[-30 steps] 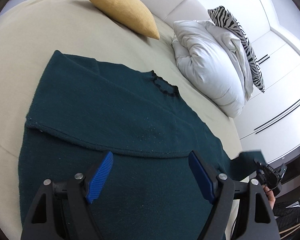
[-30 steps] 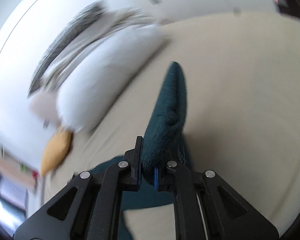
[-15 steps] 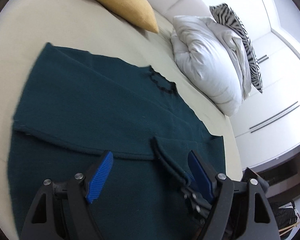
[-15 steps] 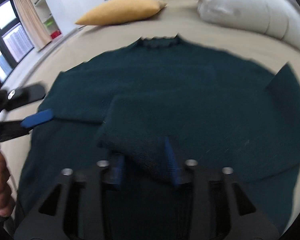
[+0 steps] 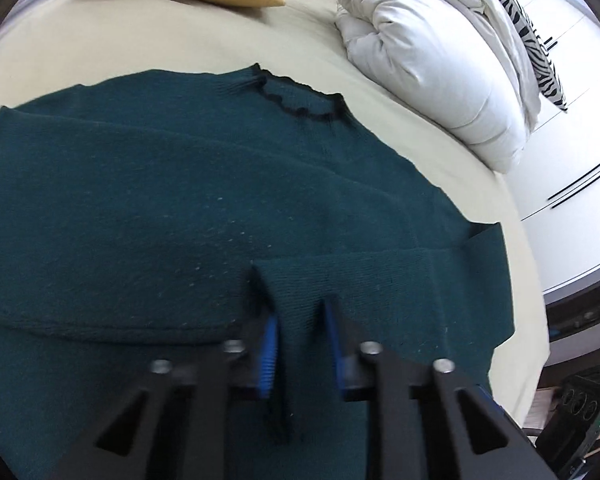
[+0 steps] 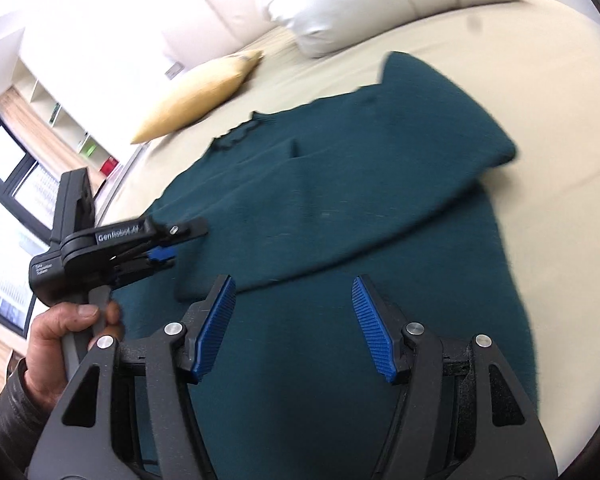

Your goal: Fold small clothes

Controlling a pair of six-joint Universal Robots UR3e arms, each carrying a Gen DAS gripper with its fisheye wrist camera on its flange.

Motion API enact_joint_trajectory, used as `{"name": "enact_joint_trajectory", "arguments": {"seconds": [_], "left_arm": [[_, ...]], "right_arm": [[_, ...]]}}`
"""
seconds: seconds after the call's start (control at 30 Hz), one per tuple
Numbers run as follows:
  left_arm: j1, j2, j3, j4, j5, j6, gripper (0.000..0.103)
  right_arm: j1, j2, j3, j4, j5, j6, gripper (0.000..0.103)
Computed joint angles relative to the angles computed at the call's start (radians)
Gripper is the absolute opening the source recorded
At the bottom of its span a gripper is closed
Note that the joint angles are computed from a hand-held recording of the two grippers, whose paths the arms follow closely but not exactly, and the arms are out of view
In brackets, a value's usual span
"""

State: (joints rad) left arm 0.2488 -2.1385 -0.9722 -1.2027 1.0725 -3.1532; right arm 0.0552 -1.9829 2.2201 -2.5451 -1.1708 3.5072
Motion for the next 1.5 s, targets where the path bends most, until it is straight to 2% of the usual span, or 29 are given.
{"name": "enact_joint_trajectory", "arguments": {"seconds": [0.1,0.33,0.5,0.57,0.7,0.8,0.93,0.97,1.0,1.07,1.1,1.23,1.37,1.43,1.47,1.5], "left_arm": [[-0.008,0.032,-0.026,0.029,0.033,0.015,0.009],[0.020,0.096,-0.035,0.094,0.020,0.071,0.008],[0.092,0.051,0.071,0.086,0.009,0.106,0.008],[0.113,-0.006,0.136,0.049,0.018,0.123,0.008],[0.117,-0.107,0.219,0.014,0.047,0.137,0.008],[0.115,-0.099,0.161,0.060,0.056,0.149,0.008],[0.110,-0.127,0.162,0.059,0.066,0.150,0.009],[0.116,-0.137,0.168,0.050,0.059,0.147,0.009],[0.123,-0.140,0.165,0.050,0.050,0.148,0.009],[0.129,-0.133,0.152,0.054,0.039,0.158,0.009],[0.128,-0.121,0.135,0.071,0.041,0.156,0.009],[0.123,-0.109,0.103,0.121,0.051,0.157,0.009],[0.130,-0.118,0.048,0.183,0.043,0.154,0.012],[0.141,-0.112,0.052,0.164,0.022,0.158,0.013],[0.151,-0.094,0.036,0.166,0.014,0.160,0.016],[0.154,-0.077,0.016,0.185,0.024,0.151,0.017]], "right_arm": [[-0.084,-0.060,0.068,0.016,0.052,-0.034,0.059],[-0.133,-0.101,0.075,0.023,0.032,-0.040,0.059],[-0.302,-0.131,0.024,0.087,0.045,-0.075,0.059],[-0.360,-0.078,-0.016,0.108,0.071,-0.106,0.059],[-0.367,0.134,-0.121,0.065,0.081,-0.108,0.059],[-0.328,0.285,-0.222,0.029,0.041,-0.113,0.059],[-0.285,0.473,-0.371,0.059,0.031,-0.129,0.059],[-0.263,0.523,-0.414,0.073,0.009,-0.143,0.053],[-0.241,0.550,-0.441,0.075,-0.024,-0.155,0.035],[-0.203,0.594,-0.497,0.095,-0.091,-0.169,0.015],[-0.209,0.596,-0.500,0.097,-0.090,-0.162,0.007],[-0.247,0.555,-0.443,0.032,-0.078,-0.133,0.006],[-0.276,0.588,-0.372,-0.066,-0.046,-0.115,0.004],[-0.306,0.571,-0.349,-0.070,0.003,-0.107,0.005],[-0.312,0.555,-0.346,-0.056,0.007,-0.114,0.011],[-0.306,0.515,-0.350,-0.019,-0.034,-0.118,0.016]]}}
